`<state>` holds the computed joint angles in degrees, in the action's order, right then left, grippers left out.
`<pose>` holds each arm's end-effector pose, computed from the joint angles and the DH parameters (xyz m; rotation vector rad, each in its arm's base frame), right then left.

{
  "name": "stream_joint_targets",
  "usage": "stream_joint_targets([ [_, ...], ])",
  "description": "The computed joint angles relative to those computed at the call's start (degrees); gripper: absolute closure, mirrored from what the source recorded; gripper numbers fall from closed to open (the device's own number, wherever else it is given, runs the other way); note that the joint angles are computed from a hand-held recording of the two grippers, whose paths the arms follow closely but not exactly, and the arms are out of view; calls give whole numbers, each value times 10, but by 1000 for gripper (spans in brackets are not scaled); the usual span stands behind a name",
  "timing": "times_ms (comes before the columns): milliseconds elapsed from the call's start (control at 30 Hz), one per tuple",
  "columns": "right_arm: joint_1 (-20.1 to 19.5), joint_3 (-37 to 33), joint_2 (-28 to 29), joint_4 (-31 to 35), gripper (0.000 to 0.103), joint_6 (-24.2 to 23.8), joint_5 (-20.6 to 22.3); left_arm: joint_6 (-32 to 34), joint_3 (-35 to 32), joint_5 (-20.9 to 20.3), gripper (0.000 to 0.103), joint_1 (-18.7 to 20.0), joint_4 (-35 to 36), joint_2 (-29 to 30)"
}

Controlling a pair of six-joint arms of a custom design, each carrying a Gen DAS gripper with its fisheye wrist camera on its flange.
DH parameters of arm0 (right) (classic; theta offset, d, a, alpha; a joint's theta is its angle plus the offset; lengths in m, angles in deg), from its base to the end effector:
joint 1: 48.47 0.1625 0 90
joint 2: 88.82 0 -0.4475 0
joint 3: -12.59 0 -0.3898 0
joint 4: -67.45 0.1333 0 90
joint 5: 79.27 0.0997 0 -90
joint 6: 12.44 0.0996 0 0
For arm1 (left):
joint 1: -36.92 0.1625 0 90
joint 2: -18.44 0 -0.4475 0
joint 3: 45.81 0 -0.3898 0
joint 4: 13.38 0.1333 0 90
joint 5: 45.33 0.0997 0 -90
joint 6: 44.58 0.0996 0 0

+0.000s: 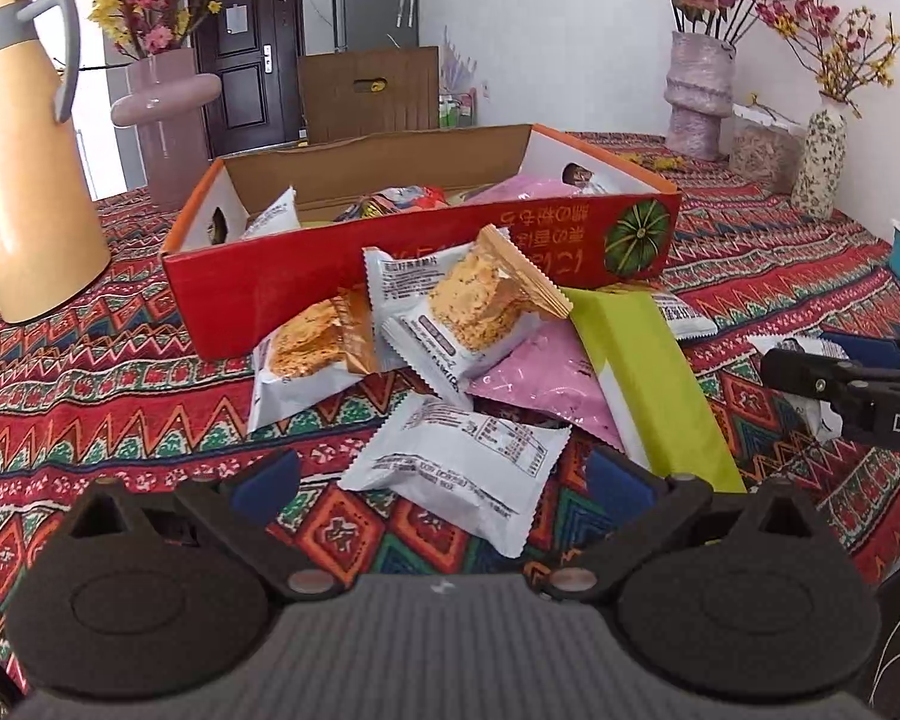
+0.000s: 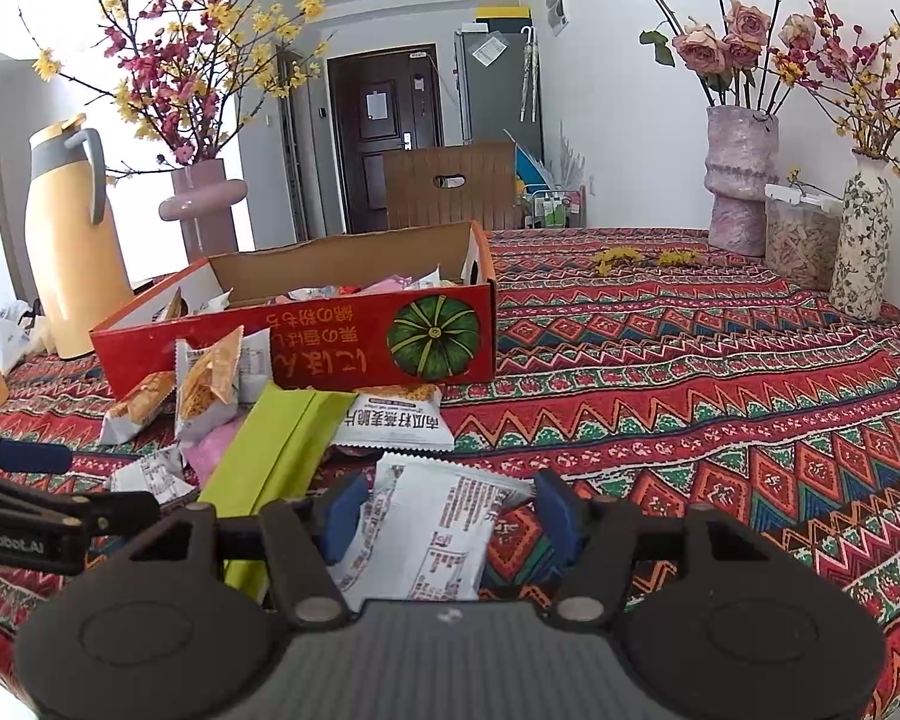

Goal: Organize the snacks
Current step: 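Close the right gripper on a white printed packet, then close the left gripper on a white packet while the right gripper holds its white packet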

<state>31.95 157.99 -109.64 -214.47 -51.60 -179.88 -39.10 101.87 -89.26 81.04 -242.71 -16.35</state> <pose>0.0591 -0.3404 0.0549 0.4304 -2.1639 1.2518 -0.0984 -0.3811 0.0412 0.8227 2.2633 -0.8801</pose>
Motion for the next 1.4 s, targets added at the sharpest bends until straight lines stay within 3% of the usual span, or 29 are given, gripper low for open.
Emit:
stream_joint_targets([
  [133,-6,1,-2,3,43,3,6,-8,-34,15,0,14,76,-8],
  [333,-17,4,-6,7,43,7,15,-6,-51,4,0,27,97,-18],
  [500,-21,4,-8,14,43,9,20,-10,-49,-23,21,36,106,-31],
  [733,-23,6,-9,16,42,11,23,-4,-34,-34,34,37,85,-36],
  [900,-21,6,-9,18,42,11,21,-7,-23,-44,49,41,73,-46],
  [1100,-15,6,-6,17,42,10,18,-10,-7,-48,52,36,43,-46],
  [1400,-7,9,-2,9,42,8,14,-2,13,-32,75,16,-12,-36],
])
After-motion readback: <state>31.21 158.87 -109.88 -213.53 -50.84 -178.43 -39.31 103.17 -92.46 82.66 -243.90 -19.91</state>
